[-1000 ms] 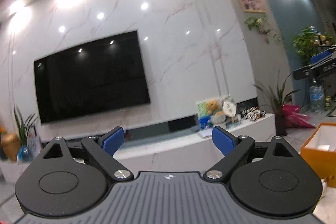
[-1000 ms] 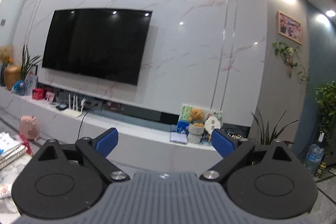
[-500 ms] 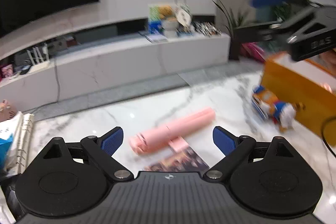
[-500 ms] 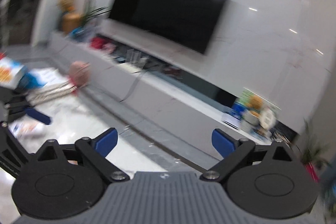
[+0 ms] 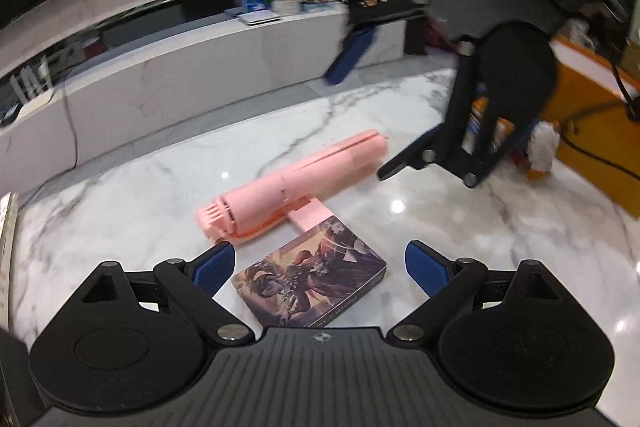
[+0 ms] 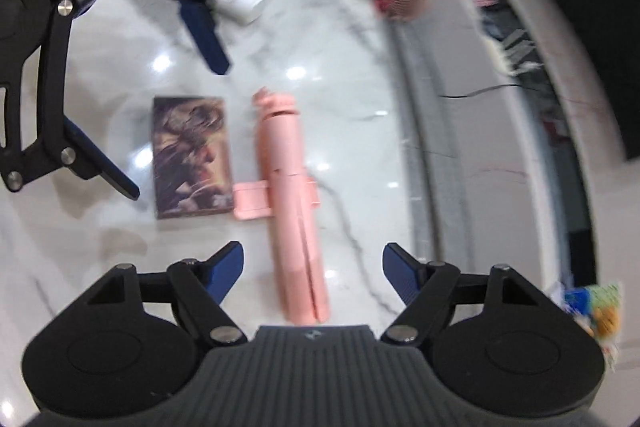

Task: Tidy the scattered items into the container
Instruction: 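Grasp the illustrated card box with the left tool while the right tool grasps the pink selfie stick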

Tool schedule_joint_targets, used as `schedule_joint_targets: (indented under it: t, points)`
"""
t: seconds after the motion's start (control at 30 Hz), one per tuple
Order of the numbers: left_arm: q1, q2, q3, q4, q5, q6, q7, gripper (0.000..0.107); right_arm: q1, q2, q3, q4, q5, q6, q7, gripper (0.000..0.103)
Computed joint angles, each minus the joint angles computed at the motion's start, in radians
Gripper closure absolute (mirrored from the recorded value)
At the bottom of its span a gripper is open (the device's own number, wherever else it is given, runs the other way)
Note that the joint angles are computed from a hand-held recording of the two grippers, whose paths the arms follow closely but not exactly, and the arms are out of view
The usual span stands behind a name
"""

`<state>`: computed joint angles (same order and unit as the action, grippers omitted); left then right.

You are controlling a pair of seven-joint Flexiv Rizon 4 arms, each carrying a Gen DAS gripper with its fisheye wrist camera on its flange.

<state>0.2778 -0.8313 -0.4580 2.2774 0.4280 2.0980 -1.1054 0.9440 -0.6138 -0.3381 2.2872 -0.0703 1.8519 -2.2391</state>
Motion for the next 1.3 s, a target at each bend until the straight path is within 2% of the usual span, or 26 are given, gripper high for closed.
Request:
schedule_joint_targets:
  t: [0.03, 0.13, 0.2, 0.27, 0.4, 0.5, 0.6, 0.73, 1.03, 1.1, 1.2, 1.3]
  points:
    - [0.0, 0.001, -0.001, -0.009, 0.013, -0.014, 0.017, 0.004, -0.031, 0.002, 0.022, -0.027, -0.027, -0.048, -0.001, 0.025]
    - [0.007, -0.009, -0.01, -0.037, 0.035, -0.052, 0.072, 0.004, -0.048, -0.01, 0.024, -0.069, -0.087, -0.128, 0.027, 0.025]
    - [0.018, -0.006, -0.026, -0.052, 0.027, -0.106, 0.112, 0.004, -0.097, -0.01, 0.069, -0.099, -0.132, -0.185, 0.042, 0.025]
    - [0.049, -0.017, -0.064, -0.064, 0.013, -0.152, 0.15, 0.004, -0.143, -0.001, 0.115, -0.119, -0.172, -0.242, 0.049, 0.025]
    - [0.143, -0.041, -0.167, -0.066, -0.016, -0.263, 0.234, 0.004, -0.183, -0.01, 0.153, -0.156, -0.24, -0.317, 0.065, 0.026]
    - [0.167, -0.05, -0.195, -0.067, -0.042, -0.313, 0.299, 0.004, -0.239, -0.013, 0.215, -0.195, -0.274, -0.389, 0.071, 0.026]
    - [0.165, -0.063, -0.202, -0.07, -0.073, -0.338, 0.352, 0.004, -0.304, -0.019, 0.293, -0.24, -0.291, -0.471, 0.068, 0.026]
    - [0.088, -0.052, -0.14, -0.08, -0.123, -0.323, 0.399, 0.004, -0.352, -0.039, 0.352, -0.292, -0.329, -0.557, 0.078, 0.027]
    - [0.023, -0.044, -0.112, -0.077, -0.216, -0.296, 0.452, 0.004, -0.439, -0.111, 0.46, -0.407, -0.398, -0.674, 0.098, 0.041]
    - [0.022, -0.038, -0.119, -0.07, -0.228, -0.298, 0.44, 0.014, -0.441, -0.114, 0.47, -0.412, -0.405, -0.695, 0.103, 0.042]
    - [0.033, -0.03, -0.136, -0.068, -0.24, -0.329, 0.441, 0.022, -0.432, -0.114, 0.46, -0.405, -0.433, -0.698, 0.122, 0.042]
    - [0.035, -0.017, -0.144, -0.063, -0.255, -0.354, 0.447, 0.025, -0.433, -0.112, 0.461, -0.402, -0.442, -0.7, 0.138, 0.043]
